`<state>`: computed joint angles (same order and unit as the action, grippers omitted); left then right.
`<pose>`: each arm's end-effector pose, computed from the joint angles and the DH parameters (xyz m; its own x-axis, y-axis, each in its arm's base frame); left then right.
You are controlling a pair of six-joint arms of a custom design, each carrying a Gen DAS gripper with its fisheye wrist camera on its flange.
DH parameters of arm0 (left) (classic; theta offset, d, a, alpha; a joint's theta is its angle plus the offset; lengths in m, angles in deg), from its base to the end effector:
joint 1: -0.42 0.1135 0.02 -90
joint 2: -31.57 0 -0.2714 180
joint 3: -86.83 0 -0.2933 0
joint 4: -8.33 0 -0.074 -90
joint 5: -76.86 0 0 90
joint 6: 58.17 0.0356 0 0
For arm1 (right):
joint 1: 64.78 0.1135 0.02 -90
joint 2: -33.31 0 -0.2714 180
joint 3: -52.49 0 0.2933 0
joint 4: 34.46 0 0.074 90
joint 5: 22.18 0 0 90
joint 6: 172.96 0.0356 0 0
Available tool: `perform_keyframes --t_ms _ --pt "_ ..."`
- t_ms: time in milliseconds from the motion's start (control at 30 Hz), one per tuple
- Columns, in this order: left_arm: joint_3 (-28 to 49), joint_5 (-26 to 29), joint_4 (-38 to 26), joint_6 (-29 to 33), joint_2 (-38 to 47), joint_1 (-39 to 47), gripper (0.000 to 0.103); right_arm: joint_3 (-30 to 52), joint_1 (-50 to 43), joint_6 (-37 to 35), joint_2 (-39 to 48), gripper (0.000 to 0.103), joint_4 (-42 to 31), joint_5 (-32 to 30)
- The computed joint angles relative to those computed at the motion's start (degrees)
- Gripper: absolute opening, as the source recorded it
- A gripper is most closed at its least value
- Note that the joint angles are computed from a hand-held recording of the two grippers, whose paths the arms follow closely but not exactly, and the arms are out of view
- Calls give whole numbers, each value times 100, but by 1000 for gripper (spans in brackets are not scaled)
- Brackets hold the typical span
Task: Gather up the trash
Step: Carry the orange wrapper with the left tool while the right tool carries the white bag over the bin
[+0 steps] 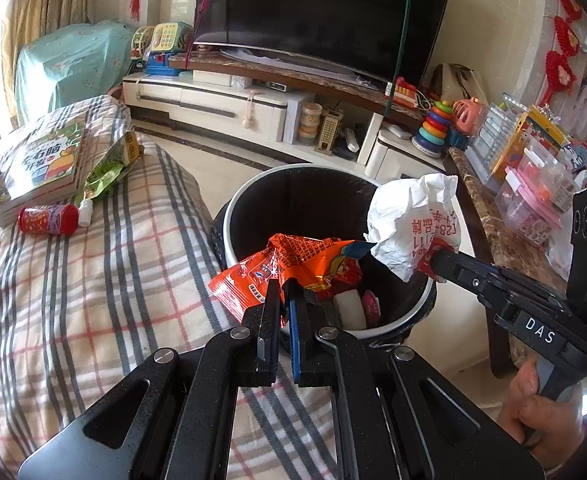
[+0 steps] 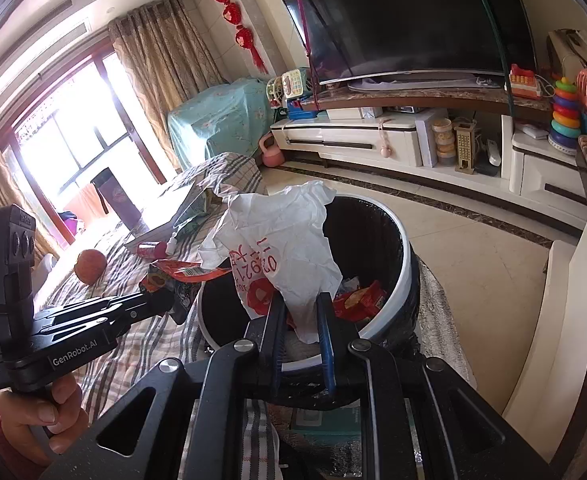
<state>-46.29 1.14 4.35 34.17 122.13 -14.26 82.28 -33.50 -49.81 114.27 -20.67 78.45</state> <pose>0.2956 -0.0865 0.1021 -0.6978 0.2237 -0.6804 0.4352 0.8870 -0.1547 0.2152 0.1231 0.0869 -0.6450 0.2370 -0.7265 -0.0386 0.9394 0.3408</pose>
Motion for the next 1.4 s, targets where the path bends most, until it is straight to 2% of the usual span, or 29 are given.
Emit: perform_keyframes --t_ms 1400 --pt "911 -68 -222 -86 960 -296 3 838 -482 -469 696 15 -764 -305"
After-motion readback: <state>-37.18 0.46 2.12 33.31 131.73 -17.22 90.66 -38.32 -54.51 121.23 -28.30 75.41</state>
